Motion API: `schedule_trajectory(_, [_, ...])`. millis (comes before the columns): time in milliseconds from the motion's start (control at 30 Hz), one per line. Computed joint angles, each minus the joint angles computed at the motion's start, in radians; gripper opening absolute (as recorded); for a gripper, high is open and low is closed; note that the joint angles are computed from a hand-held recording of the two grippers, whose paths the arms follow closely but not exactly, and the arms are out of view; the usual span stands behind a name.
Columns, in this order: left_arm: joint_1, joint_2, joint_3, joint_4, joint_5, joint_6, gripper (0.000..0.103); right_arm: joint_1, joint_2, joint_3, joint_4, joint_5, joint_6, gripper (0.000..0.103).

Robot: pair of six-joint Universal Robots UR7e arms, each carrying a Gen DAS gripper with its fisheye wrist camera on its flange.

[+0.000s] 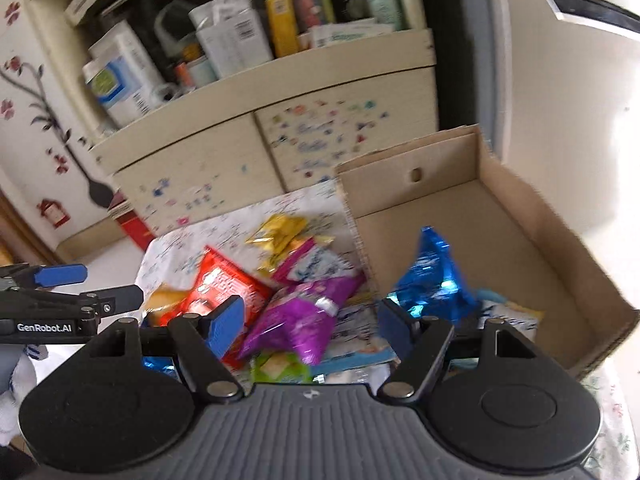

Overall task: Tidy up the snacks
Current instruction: 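Move both tools back over the remaining snack pile, then grasp the red chip bag with right gripper while left grasps another blue foil bag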

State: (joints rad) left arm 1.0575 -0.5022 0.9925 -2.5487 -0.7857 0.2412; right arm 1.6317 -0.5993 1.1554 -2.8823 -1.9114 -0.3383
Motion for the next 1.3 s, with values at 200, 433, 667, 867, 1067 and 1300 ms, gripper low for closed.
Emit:
schedule_trajectory(200, [0.04, -0.038, 0.05, 0.07, -0.003, -0.017, 0.097, 0.001, 0.026, -0.034, 0.078, 0.047, -0.012, 0.079])
schedule_trajectory(433, [0.068, -0.032, 0.068, 0.078, -0.019, 0.045, 0.097, 0.001, 0.07, -0.105, 0.197, 0.084, 0.0, 0.079])
schedule_trajectory(667, [0.082, -0.011, 0.057, 0.115, 0.003, 0.071, 0.097, -0.006, 0.132, -0.216, 0.338, 0.155, 0.065, 0.079])
schedule_trajectory(867, [0.094, 0.005, 0.036, 0.149, 0.01, 0.037, 0.097, -0.017, 0.206, -0.343, 0.439, 0.18, 0.155, 0.08])
schedule_trajectory(1067, [0.101, 0.023, 0.005, 0.174, 0.014, -0.004, 0.097, -0.008, 0.265, -0.433, 0.487, 0.166, 0.187, 0.088])
schedule_trajectory(1300, [0.109, 0.034, -0.012, 0.194, 0.024, -0.048, 0.097, 0.001, 0.316, -0.5, 0.492, 0.129, 0.184, 0.092])
